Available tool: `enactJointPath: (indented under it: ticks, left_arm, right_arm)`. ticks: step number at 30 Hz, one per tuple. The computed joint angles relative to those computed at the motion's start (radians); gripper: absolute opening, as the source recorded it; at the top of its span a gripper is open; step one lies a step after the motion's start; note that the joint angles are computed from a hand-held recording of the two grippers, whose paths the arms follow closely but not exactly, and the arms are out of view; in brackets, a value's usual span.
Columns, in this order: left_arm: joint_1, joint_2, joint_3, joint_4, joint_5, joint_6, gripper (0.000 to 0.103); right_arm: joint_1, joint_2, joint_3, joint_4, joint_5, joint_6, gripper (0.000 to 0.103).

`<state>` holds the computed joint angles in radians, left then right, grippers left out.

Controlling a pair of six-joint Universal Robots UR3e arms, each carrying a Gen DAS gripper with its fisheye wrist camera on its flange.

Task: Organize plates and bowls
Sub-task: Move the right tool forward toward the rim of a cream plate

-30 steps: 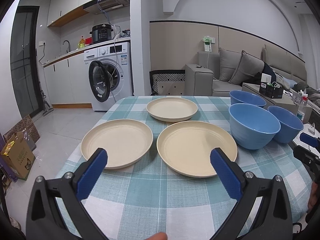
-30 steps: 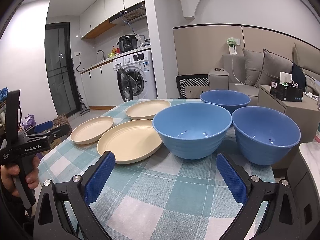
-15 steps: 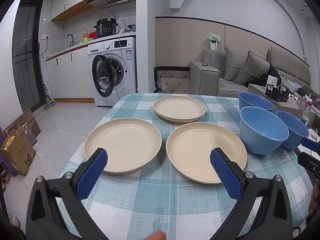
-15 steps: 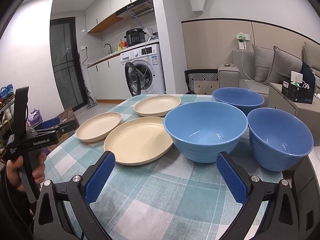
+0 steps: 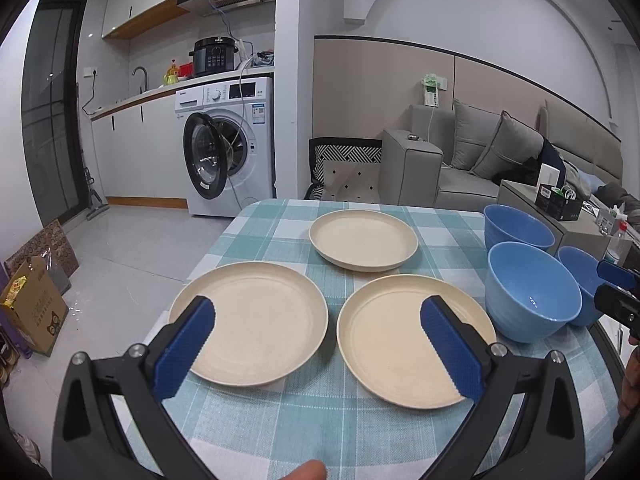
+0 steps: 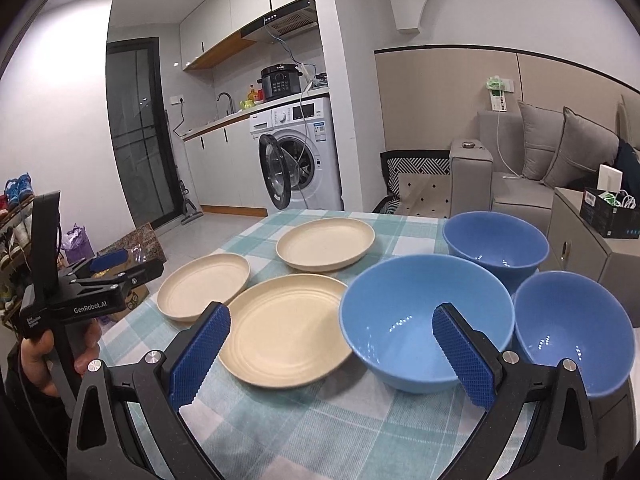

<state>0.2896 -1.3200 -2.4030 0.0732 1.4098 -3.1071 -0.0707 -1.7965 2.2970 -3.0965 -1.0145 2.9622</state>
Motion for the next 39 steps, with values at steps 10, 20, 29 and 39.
enactJointPath:
  ticks: [10,20,29,39]
  left_arm:
    - [0.017,-0.087,0.165,-0.078,0.01,0.001,0.103]
    - [-0.004,-0.149,0.32,-0.152,0.026,0.01,0.103]
    - [-0.04,-0.281,0.506,-0.224,0.037,-0.004,0.103]
    - [-0.048,-0.439,0.714,-0.3,0.034,0.005,0.103]
  right_arm:
    - [0.047,0.124,-0.246,0.099,-0.009,0.04,0.103]
    - [0.077,0.243,-0.495,0.188,-0.039,0.059,0.103]
    - [0.103,0.394,-0.719,0.321,-0.09,0.043,0.103]
    - [0.146,0.613,-1.019,0.453,-0.139,0.055,0.103]
